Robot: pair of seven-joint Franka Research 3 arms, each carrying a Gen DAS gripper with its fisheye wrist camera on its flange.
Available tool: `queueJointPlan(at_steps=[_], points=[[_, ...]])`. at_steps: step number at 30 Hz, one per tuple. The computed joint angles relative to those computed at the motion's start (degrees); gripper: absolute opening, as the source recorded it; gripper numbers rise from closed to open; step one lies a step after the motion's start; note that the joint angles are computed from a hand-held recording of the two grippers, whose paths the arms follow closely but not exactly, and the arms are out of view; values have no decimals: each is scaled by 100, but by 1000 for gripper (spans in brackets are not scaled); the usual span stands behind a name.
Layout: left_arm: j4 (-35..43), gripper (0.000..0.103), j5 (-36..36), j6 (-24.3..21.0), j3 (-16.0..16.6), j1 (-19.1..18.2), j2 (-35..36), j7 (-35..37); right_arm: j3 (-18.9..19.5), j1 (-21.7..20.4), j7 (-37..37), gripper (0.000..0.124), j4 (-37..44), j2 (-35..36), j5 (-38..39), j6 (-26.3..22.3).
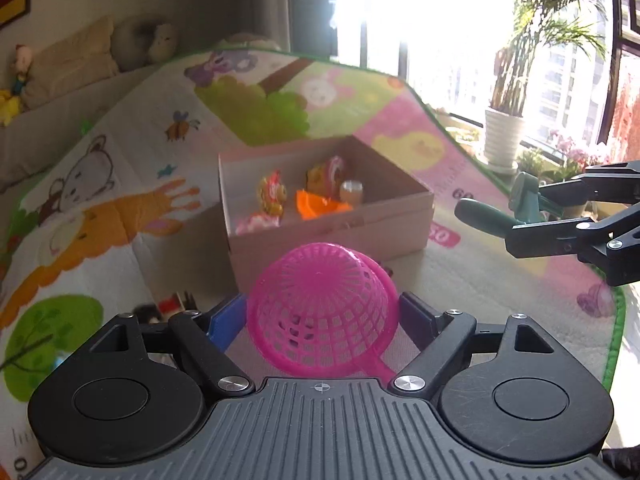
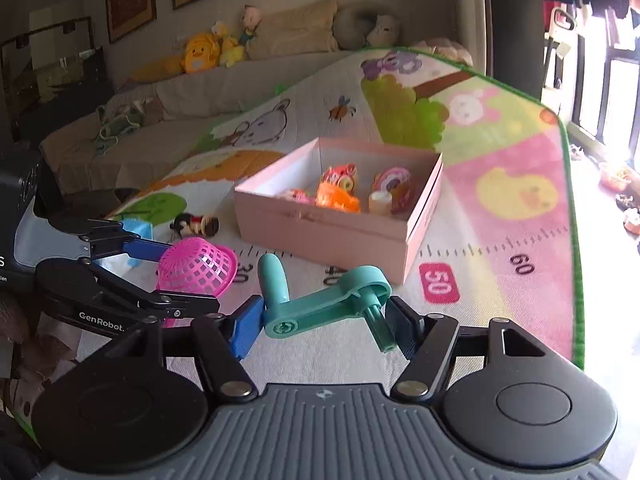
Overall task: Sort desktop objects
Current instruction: 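Drop the teal toy into the pink box while the left tool drops the pink basket in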
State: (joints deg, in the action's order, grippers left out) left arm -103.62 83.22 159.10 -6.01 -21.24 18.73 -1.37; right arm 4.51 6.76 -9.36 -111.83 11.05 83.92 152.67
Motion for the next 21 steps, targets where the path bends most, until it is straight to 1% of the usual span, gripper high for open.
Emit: queueJointPlan(at_steps=[2, 3, 5, 6, 7, 9, 11, 12, 13, 14, 15, 16, 17, 18, 19, 20, 21], points=[[276, 87, 707, -213, 104, -106, -74, -215, 22, -18, -426, 67, 239, -101, 487, 156], [502, 87, 1007, -391, 115, -136, -32, -186, 22, -4, -564, 67, 415, -91, 717, 259], [967, 87, 1277, -500, 109, -98, 183, 16, 15, 26, -735, 67, 878, 46, 1064, 430], [1309, 87, 1212, -480, 111, -54, 399, 239, 24, 52, -775, 67, 1136, 168, 1188, 547], [1623, 87, 1070, -404, 129, -10, 620, 467, 34, 75, -735, 67, 1357, 291, 1224, 655], [2310, 87, 622, -238, 200, 53, 1153, 996, 65, 113, -281, 67, 1853, 623, 957, 840], [2960, 88, 208, -155, 270, 100, 1692, 1403, 155, 103, -13, 67, 2235, 924, 788, 1015], [3265, 88, -79, -73, 256, 168, 1959, 1646, 201, 95, 171, 67, 2401, 1074, 625, 1067], [3554, 90, -516, -5, 153, 287, 2224, 2049, 224, 94, 499, 67, 2564, 1234, 327, 1064], [3800, 95, -1071, -30, -32, 449, 2469, 2563, 224, 112, 887, 67, 2738, 1410, -12, 1053], [3900, 95, -1422, -67, -122, 543, 2580, 2817, 202, 147, 1303, 67, 2902, 1576, -363, 1048], [3843, 95, -1593, -21, -104, 588, 2568, 2803, 136, 222, 1813, 67, 3096, 1775, -791, 1032], [3621, 96, -1633, 81, 6, 590, 2422, 2588, 82, 278, 2197, 67, 3237, 1930, -1124, 1007], [3322, 97, -1546, 200, 199, 530, 2207, 2248, 48, 316, 2489, 67, 3368, 2068, -1393, 972], [2958, 98, -1338, 278, 470, 396, 1928, 1790, 40, 340, 2694, 67, 3485, 2196, -1608, 938], [2672, 100, -1145, 296, 706, 247, 1709, 1433, 33, 370, 2894, 67, 3596, 2326, -1819, 898], [2242, 100, -802, 309, 1006, 43, 1378, 923, 11, 409, 3134, 67, 3728, 2459, -2037, 856]])
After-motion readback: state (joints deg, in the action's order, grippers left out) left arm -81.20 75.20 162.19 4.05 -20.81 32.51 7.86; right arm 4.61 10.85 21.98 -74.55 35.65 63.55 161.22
